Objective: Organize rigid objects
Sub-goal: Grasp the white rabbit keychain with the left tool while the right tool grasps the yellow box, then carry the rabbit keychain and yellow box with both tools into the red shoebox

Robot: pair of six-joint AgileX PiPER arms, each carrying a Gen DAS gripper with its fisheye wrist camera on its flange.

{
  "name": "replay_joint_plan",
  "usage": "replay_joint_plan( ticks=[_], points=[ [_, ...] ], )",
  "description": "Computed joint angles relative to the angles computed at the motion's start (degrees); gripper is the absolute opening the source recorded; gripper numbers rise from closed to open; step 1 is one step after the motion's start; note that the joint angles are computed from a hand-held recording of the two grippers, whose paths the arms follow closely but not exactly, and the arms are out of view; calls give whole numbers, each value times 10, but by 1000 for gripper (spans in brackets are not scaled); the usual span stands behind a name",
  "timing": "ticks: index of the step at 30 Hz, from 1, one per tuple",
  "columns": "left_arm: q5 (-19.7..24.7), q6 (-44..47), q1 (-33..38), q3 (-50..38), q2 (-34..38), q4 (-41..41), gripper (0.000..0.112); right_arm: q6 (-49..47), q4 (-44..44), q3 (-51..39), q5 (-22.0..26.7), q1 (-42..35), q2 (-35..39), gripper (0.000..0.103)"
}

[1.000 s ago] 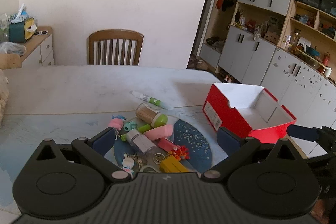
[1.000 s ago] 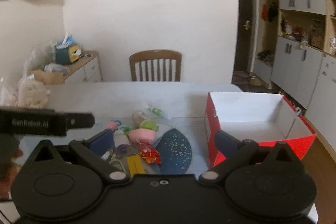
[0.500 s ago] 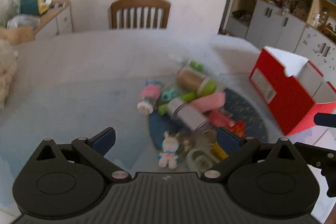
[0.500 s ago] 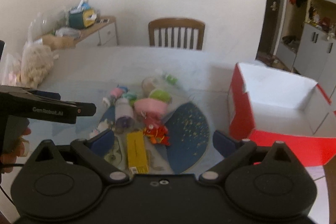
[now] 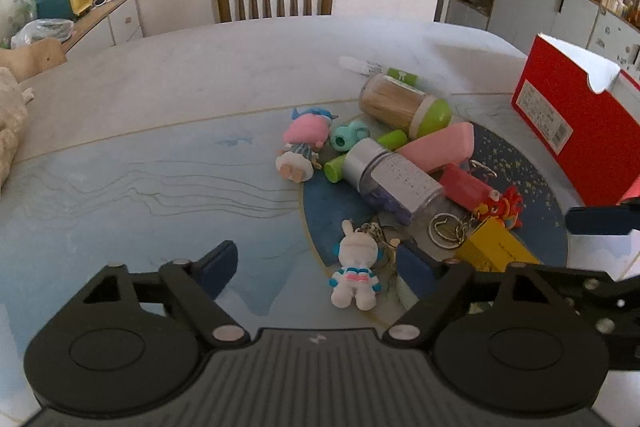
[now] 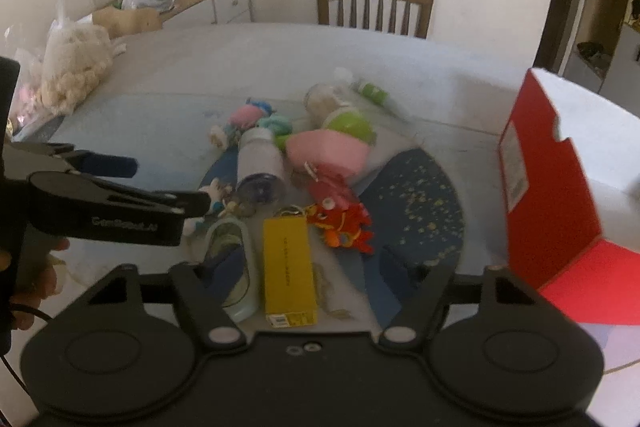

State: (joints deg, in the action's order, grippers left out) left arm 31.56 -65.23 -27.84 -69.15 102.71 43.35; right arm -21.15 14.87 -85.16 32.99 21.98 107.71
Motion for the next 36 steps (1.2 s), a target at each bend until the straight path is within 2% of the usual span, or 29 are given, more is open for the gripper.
replay_joint_plan(
  ticks=[1, 5, 13, 17, 20, 24, 26, 36],
  points=[
    [1, 2, -1, -2, 3, 2, 85, 5, -6, -5, 2, 2, 5, 59],
    [-7, 28, 4, -9, 12, -25, 67, 15, -21, -25, 16, 5, 23, 48],
    [-7, 53, 1, -25, 32, -44, 49, -7, -8, -43, 18, 8, 39, 43],
    [-5, 40, -5, -25, 36, -25, 44, 25, -28, -80, 56, 13, 60, 41],
    [-16, 39, -5, -20, 35, -18, 37, 50, -46, -88, 65, 19, 71, 37],
    [-20, 34, -7, -18, 34, -12, 32, 83, -62, -99, 81, 23, 80, 29],
    [-24, 32, -7, -17, 34, -14, 28, 96, -72, -99, 82, 25, 79, 29],
    [-44, 52, -1, 12, -2, -56, 27, 164, -106, -63, 74, 30, 42, 28]
  ],
)
